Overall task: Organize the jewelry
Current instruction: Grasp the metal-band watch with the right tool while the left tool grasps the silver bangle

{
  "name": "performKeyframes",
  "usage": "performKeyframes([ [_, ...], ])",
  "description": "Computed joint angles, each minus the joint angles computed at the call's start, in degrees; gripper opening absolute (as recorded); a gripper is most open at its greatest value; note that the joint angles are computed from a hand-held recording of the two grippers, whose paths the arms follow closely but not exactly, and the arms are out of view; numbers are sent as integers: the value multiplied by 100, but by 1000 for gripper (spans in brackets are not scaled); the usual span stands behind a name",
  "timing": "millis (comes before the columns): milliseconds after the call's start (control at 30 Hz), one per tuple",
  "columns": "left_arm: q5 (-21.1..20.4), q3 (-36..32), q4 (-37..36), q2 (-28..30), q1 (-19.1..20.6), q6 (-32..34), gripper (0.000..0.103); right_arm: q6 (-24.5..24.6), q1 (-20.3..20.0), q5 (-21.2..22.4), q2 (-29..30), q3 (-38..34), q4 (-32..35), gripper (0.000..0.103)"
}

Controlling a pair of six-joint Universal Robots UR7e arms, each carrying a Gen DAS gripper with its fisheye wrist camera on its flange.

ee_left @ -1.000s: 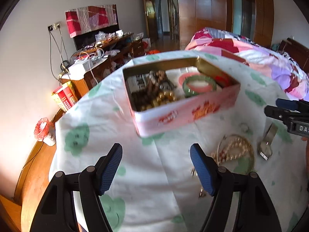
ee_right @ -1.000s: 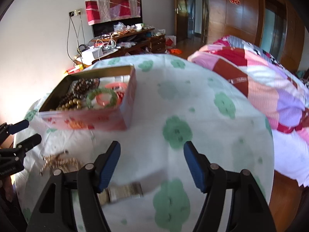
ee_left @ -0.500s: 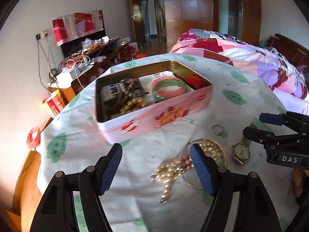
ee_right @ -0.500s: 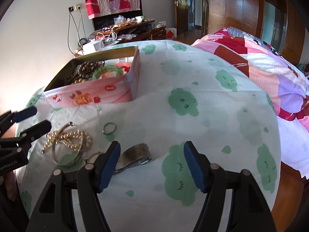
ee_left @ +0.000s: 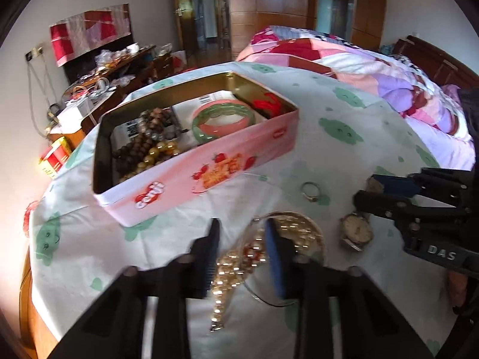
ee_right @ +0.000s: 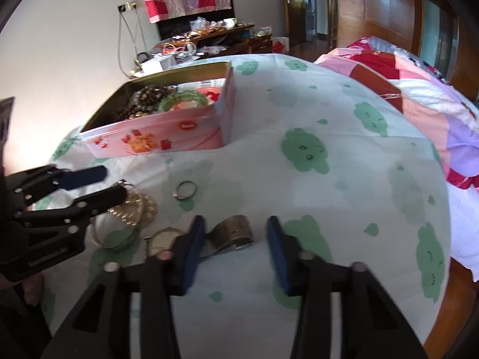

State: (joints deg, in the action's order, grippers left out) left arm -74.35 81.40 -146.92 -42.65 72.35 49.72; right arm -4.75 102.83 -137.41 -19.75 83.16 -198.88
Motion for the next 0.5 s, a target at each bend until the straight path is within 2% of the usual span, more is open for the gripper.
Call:
performKeyframes([
  [133,-101,48,19,-45,6,53,4,-178,32,37,50,-9,-210,27],
  [500,-420,40,-173,-206,42,-84,3,-787,135,90,216,-145,-891,25],
])
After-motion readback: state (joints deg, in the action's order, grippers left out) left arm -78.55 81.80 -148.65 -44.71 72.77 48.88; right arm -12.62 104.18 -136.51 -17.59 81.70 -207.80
